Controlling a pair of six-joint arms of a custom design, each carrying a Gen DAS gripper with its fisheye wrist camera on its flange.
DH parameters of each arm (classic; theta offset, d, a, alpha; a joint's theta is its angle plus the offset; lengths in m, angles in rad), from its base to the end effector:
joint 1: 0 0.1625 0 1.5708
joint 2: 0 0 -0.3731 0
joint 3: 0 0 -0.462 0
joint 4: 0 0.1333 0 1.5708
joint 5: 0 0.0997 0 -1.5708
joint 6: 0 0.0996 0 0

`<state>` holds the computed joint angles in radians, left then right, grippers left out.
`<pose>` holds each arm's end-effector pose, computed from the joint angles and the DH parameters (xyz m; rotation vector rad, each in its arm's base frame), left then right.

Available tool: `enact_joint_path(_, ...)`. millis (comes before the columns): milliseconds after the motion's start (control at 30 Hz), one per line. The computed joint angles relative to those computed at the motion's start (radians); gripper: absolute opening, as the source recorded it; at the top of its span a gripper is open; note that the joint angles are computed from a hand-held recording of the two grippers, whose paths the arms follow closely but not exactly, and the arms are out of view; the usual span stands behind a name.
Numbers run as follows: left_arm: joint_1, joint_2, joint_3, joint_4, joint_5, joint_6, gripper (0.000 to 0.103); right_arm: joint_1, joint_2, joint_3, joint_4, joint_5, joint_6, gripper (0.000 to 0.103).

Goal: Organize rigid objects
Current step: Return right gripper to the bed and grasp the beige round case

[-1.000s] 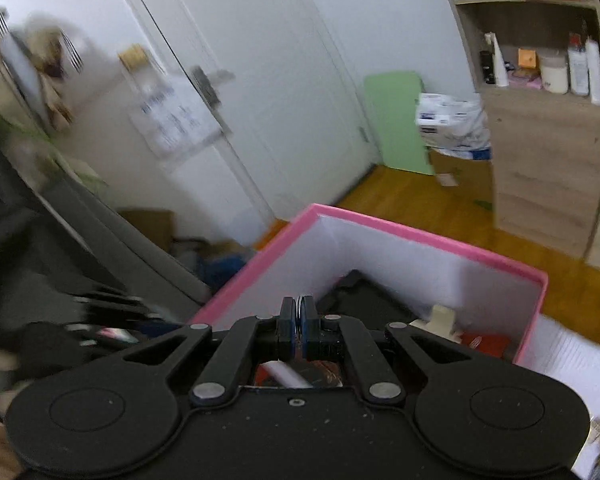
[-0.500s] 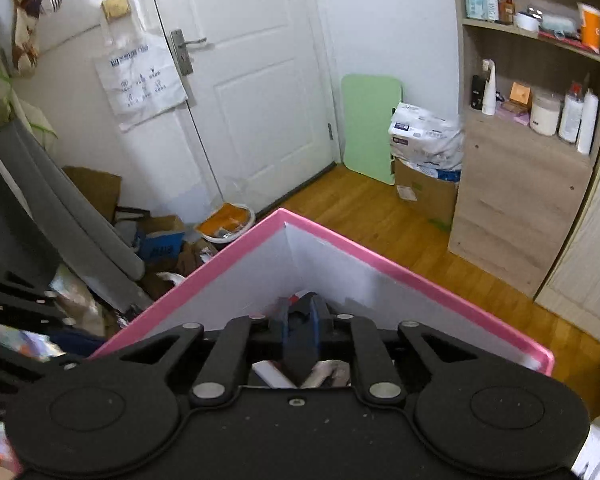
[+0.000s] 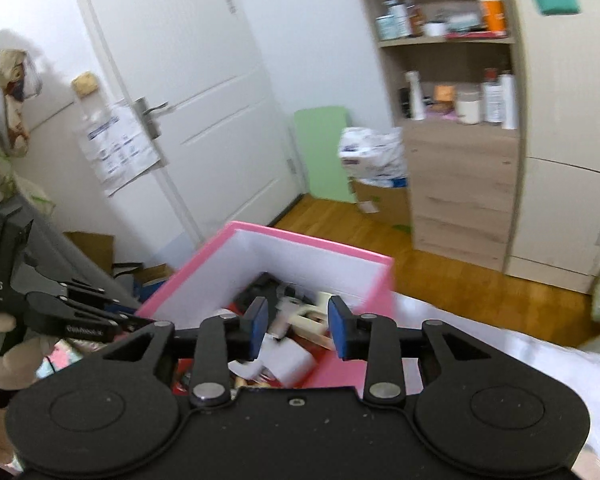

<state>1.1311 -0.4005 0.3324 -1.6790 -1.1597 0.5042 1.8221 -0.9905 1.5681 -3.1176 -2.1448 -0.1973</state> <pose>-0.2344 -0.9050 0.2670 1.1907 2.4429 -0.2217 0.2550 -0.6748 0.2571 0.1649 -2.3468 1.2420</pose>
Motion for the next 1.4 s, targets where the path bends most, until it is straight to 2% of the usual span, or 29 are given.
enact_joint_path(200, -0.003, -0.006, 0.015, -0.011, 0.009, -0.007, 0.014, 0.007, -0.116, 0.166, -0.096, -0.129, 0.05, 0.042)
enact_joint_path(400, -0.004, -0.01, 0.022, -0.015, 0.012, -0.02, 0.014, -0.006, -0.193, 0.294, -0.114, -0.232, 0.142, 0.048)
enact_joint_path(567, -0.008, -0.019, 0.042, -0.028, 0.024, -0.022, 0.014, -0.022, -0.178, 0.329, -0.119, -0.363, 0.186, 0.052)
enact_joint_path(700, -0.011, -0.019, 0.043, -0.025, 0.033, -0.021, 0.015, -0.035, -0.16, 0.343, -0.152, -0.423, 0.189, 0.057)
enact_joint_path(833, -0.013, -0.014, 0.036, -0.02, 0.037, -0.022, 0.017, -0.049, -0.147, 0.358, -0.192, -0.462, 0.171, 0.066)
enact_joint_path(967, -0.013, -0.012, 0.032, -0.019, 0.035, -0.024, 0.018, -0.068, -0.123, 0.364, -0.247, -0.497, 0.168, 0.068)
enact_joint_path(1100, -0.013, -0.007, 0.023, -0.012, 0.035, -0.028, 0.018, -0.096, -0.113, 0.386, -0.32, -0.461, 0.175, 0.069)
enact_joint_path(1233, -0.013, -0.002, 0.015, -0.005, 0.039, -0.029, 0.018, -0.117, -0.082, 0.381, -0.417, -0.436, 0.134, 0.074)
enact_joint_path(1400, -0.013, -0.004, 0.018, -0.006, 0.039, -0.031, 0.018, -0.128, -0.005, 0.33, -0.58, -0.432, 0.001, 0.083)
